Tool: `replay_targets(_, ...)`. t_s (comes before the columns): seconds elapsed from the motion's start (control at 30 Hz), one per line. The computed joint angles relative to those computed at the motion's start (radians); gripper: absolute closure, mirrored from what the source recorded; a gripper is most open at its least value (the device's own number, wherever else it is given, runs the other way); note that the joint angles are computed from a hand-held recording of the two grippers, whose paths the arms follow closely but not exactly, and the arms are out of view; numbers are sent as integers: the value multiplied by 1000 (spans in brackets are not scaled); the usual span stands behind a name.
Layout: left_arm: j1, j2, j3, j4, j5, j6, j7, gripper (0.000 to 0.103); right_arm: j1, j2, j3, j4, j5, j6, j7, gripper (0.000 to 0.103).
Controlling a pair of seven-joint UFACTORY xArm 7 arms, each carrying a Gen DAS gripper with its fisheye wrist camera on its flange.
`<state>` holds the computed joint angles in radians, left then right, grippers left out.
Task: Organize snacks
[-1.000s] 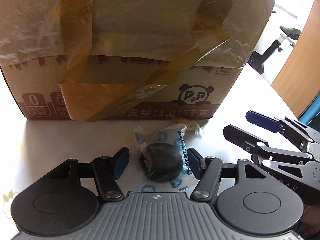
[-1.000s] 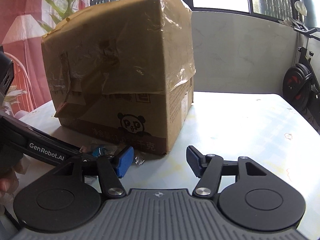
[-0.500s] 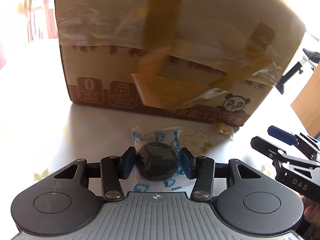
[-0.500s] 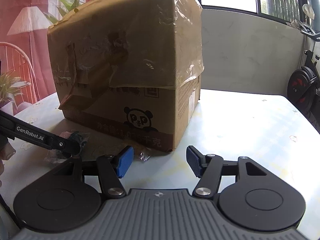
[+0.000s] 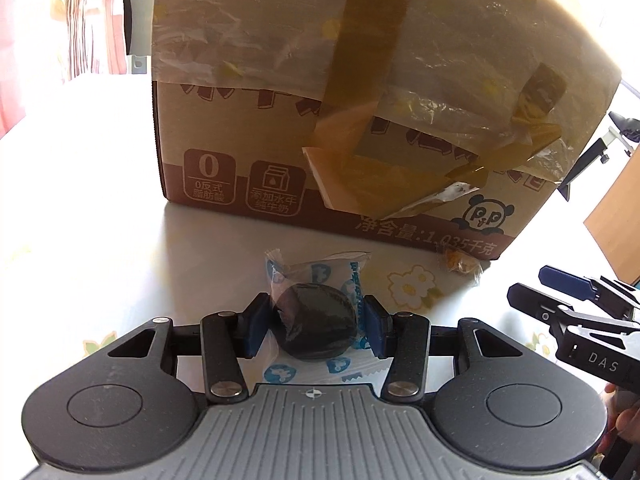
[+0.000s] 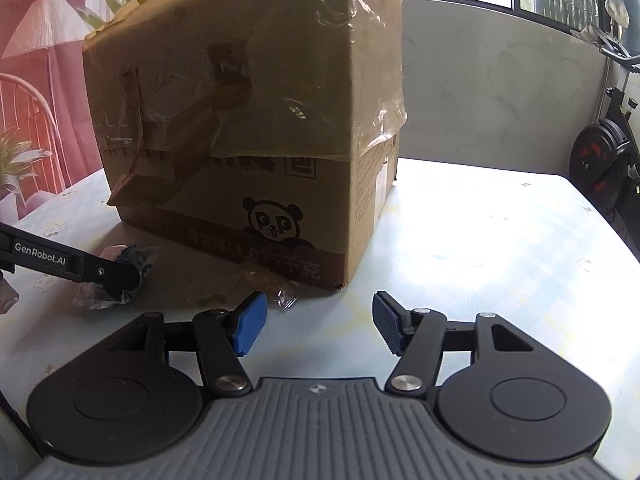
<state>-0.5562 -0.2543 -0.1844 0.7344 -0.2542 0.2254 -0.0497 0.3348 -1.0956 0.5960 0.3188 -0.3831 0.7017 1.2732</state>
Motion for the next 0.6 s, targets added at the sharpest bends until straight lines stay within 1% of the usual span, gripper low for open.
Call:
replay_targets(0.1, -29, -4, 29, -12, -52, -18, 40, 51, -9, 48, -17, 26, -8, -24, -36, 41)
replay_targets(0.2, -35, -14, 38, -27, -72, -28, 59, 51, -28, 118, -33, 60, -14, -58, -78, 41)
replay_targets(0.27, -40, -20, 44, -39, -87, -43, 65, 51, -44, 161, -42, 73, -9, -81, -87, 41)
replay_targets(0.33, -46, -29, 51, -53, -97, -57, 74, 51, -62, 209, -45, 95, -11, -83, -101, 41)
replay_targets(0.5, -94, -43, 104, -77, -159, -82, 139, 51, -94, 291, -51, 132, -22, -90, -106, 41)
replay_targets(0.6, -117, -47, 128, -81, -201, -87, 174, 51, -91, 329, -57, 157, -28, -88, -111, 42)
